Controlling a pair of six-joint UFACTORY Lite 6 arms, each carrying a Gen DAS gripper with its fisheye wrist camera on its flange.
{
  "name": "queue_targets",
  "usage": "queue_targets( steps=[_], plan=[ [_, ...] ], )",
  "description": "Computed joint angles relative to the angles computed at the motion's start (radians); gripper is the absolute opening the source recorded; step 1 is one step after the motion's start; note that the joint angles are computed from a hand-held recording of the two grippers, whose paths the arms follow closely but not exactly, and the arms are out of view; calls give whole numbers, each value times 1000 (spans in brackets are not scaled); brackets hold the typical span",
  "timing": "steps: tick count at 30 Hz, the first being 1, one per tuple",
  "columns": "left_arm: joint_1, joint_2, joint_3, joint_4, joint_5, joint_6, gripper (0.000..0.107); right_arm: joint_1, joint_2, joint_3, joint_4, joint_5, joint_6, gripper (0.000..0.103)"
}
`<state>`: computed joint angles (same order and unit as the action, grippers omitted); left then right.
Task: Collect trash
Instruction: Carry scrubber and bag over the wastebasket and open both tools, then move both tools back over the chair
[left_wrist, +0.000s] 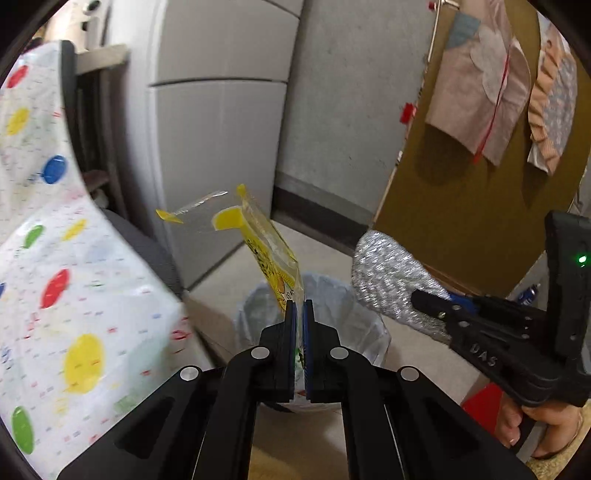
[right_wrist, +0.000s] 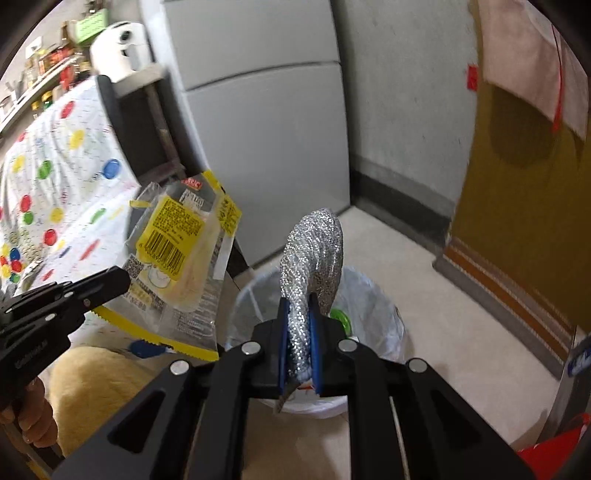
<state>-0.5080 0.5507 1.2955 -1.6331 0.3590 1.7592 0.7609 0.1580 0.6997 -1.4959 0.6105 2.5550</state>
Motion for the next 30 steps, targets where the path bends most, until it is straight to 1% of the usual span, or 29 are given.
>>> queue_targets(
  steps=[1, 3, 4, 6, 8, 9, 10, 12, 13, 16, 18, 20, 23, 25, 28, 30],
  plan=[
    [-13, 50, 59, 63, -7, -72, 4, -36, 22, -6, -49, -34, 47, 10],
    [-28, 103, 121, 134, -13, -151, 5, -91, 57, -8, -142, -86, 131, 11],
    [-39, 138, 167, 204, -26, -224, 9, -112, 75, -5, -176, -104, 160, 11],
    [-46, 184, 225, 294, -20, -320, 10, -156, 113, -5, -285, -126, 253, 12],
    [-45, 225, 281, 373, -10, -412, 20, -187, 153, 11, -335, -137, 293, 14],
    [-43, 236, 296, 393, -1, -439, 32, -207, 173, 14, -388, -146, 337, 18],
    [-38, 251, 319, 422, 8, -480, 40, -222, 191, 19, -417, -151, 364, 21],
    [-26, 267, 344, 442, 17, -523, 44, -248, 220, 36, -453, -161, 393, 35],
    [-14, 268, 348, 436, 26, -531, 46, -255, 229, 44, -457, -163, 395, 36],
    [6, 241, 320, 400, 19, -509, 48, -250, 214, 46, -400, -167, 345, 36],
    [12, 205, 278, 358, 0, -464, 50, -226, 175, 33, -323, -147, 277, 36],
    [30, 163, 223, 290, -8, -387, 52, -187, 121, 19, -209, -114, 178, 36],
    [64, 87, 143, 233, -28, -310, 55, -95, -11, -10, -34, -16, 23, 36],
    [97, 17, 76, 186, -41, -249, 62, -13, -93, 7, 72, 85, -86, 36],
    [154, -89, -22, 126, -62, -159, 62, 97, -142, 77, 132, 214, -161, 37],
    [199, -149, -74, 117, -57, -130, 62, 147, -133, 147, 131, 255, -201, 37]
  ],
)
